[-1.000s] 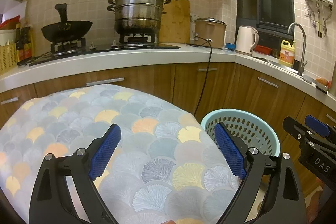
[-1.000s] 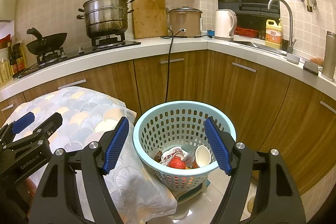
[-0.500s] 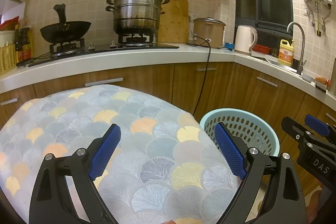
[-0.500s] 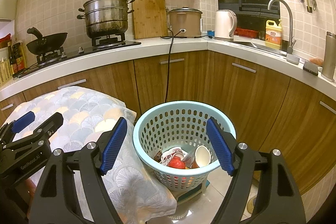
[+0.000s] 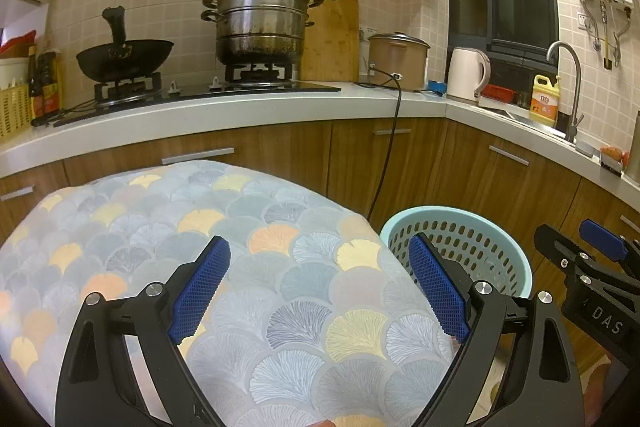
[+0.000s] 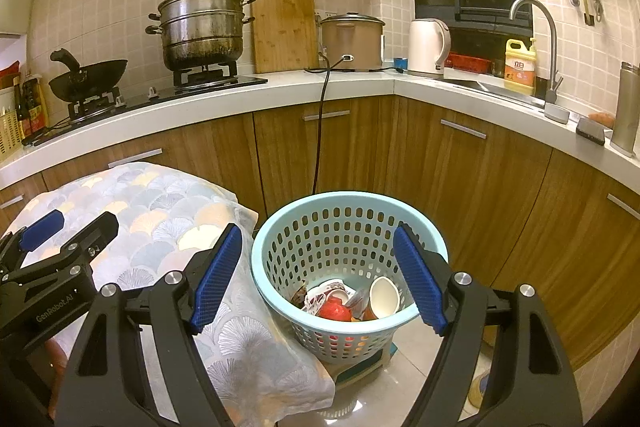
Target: Collect trash
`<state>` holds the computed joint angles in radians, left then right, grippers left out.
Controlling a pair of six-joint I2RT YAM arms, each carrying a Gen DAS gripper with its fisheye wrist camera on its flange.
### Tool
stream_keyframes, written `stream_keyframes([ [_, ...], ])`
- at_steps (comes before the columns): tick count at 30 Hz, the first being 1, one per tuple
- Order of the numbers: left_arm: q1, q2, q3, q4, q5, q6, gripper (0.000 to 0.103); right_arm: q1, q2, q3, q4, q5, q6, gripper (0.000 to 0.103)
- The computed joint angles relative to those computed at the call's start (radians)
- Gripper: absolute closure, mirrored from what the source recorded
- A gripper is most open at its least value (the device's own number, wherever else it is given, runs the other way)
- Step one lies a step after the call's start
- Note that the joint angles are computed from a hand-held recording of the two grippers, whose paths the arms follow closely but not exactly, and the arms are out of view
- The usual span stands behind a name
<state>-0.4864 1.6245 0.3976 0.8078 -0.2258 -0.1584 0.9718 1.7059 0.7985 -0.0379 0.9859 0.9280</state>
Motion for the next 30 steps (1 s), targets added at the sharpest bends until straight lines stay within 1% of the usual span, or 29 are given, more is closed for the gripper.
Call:
stream_keyframes([
  [15, -0.006, -0.001, -0.007, 0.012, -0.008, 0.016, 0.015, -0.006, 0.002, 0.0, 0.028, -0.007, -0.029, 0.029],
  [30, 0.014, -0.011, -0.002, -0.004, 0.014, 0.034, 0.015, -0.009, 0.005, -0.002, 0.048, -0.013, -0.046, 0.029],
])
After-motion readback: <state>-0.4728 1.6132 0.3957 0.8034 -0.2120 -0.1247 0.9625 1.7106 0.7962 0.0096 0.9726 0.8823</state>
